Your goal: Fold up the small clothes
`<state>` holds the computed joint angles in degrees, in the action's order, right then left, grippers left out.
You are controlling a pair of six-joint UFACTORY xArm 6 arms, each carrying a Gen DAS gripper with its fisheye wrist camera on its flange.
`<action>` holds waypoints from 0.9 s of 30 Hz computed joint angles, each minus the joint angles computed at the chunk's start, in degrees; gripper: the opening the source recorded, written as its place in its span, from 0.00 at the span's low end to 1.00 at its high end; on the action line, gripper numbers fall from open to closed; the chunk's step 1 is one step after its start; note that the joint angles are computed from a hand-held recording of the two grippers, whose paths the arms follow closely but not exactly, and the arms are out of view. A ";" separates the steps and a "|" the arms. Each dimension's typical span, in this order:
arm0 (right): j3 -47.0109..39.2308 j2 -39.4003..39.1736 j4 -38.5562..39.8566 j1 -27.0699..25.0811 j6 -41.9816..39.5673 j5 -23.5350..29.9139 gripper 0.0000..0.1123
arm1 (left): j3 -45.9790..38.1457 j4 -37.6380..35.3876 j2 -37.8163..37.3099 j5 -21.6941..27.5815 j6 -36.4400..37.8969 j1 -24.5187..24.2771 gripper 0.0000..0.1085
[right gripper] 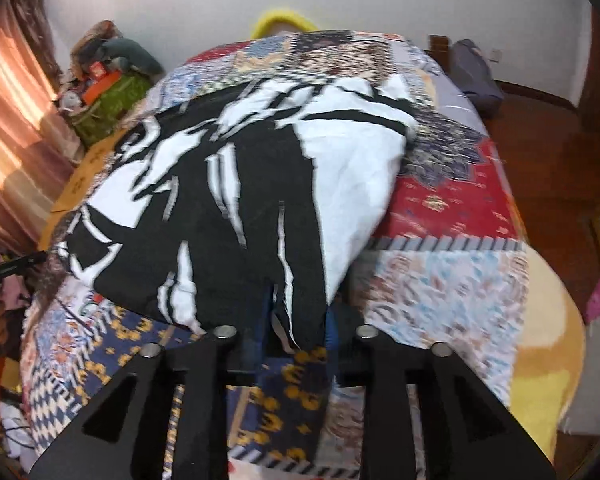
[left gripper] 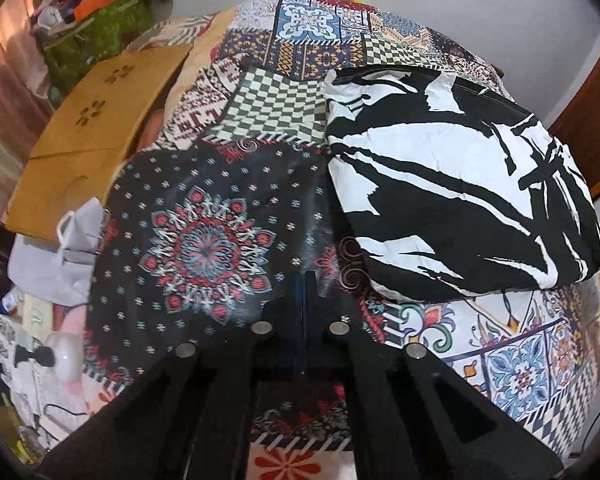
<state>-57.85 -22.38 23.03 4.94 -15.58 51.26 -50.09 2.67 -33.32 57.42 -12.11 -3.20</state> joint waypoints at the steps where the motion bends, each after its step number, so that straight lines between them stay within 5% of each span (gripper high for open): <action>1: 0.01 -0.40 -1.46 0.17 1.40 -0.27 0.35 | -0.07 1.28 -0.28 -0.39 -0.49 -0.45 0.01; 5: -0.65 -1.25 -4.58 -0.40 4.64 -4.48 0.41 | -3.10 2.92 1.78 -1.54 -0.03 -1.48 0.10; 9: -3.40 0.80 -3.43 0.02 3.72 -6.40 0.43 | -7.44 2.50 6.62 -3.85 -0.60 -2.44 0.40; 12: -6.15 4.08 -3.70 2.23 2.43 -7.27 0.43 | -10.53 3.91 11.02 -6.28 -1.77 -3.93 0.52; 22: -9.34 13.26 -10.99 9.83 -0.81 -13.43 0.43 | -31.95 -1.90 35.10 -3.08 2.95 -4.22 0.53; 27: -9.58 14.76 -3.99 7.47 -5.98 -10.29 0.43 | -45.43 3.08 47.80 0.76 -0.23 -1.62 0.53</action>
<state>-67.43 -7.62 19.03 12.41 -21.56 40.97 -95.53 5.75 14.48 58.18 -12.35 -4.82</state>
